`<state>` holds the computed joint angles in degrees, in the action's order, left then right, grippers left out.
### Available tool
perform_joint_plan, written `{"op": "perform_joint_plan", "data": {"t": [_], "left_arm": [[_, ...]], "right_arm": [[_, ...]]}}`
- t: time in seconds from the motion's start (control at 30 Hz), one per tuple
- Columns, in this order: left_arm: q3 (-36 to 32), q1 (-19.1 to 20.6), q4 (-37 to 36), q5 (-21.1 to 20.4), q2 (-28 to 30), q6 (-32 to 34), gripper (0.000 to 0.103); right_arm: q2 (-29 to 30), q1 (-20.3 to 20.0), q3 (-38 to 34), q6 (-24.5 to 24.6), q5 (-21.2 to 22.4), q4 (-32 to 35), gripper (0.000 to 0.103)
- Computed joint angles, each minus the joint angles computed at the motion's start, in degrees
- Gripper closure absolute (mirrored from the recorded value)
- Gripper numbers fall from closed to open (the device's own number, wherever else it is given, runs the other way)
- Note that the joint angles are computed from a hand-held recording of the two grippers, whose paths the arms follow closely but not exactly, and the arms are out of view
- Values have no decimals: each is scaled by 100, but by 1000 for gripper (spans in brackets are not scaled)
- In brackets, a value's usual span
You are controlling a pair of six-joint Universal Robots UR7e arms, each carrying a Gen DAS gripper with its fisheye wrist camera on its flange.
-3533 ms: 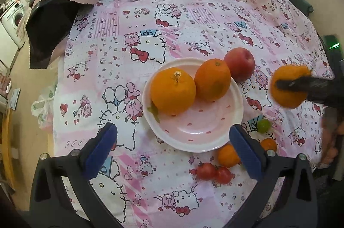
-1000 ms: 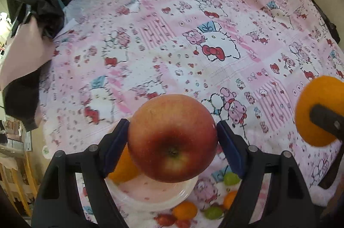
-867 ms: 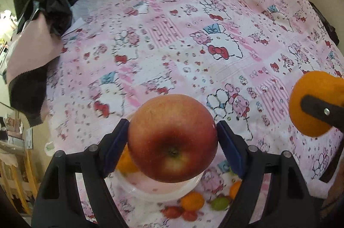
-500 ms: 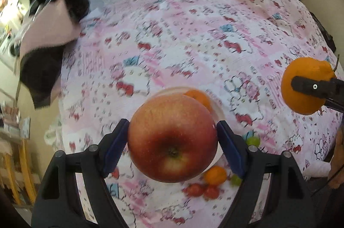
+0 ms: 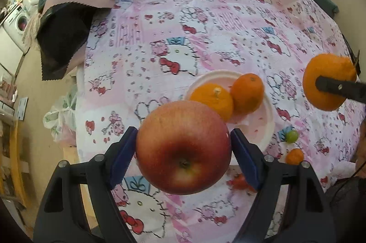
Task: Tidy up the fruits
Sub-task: 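Lower the pear-shaped orange onto the plate and open the right tool while the left tool lifts the apple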
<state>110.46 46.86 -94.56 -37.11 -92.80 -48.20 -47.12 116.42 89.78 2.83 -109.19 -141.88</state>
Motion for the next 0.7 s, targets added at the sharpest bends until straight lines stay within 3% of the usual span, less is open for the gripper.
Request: {"op": "perform_joint_plan", "data": {"t": [0.07, 0.3, 0.5, 0.7], "left_arm": [[22, 114, -65, -6, -32, -76, 24], [-153, 485, -531, -607, -9, -65, 24], [-308, 573, -459, -687, 5, -141, 24], [-421, 646, -436, -732, -24, -255, 24]], "right_arm": [[239, 57, -267, -60, 87, 129, 22], [1546, 244, -1809, -288, -129, 855, 22], [2641, 253, -3143, -308, -653, 1633, 22], [3095, 305, -3513, -402, -1245, 1884, 22]]}}
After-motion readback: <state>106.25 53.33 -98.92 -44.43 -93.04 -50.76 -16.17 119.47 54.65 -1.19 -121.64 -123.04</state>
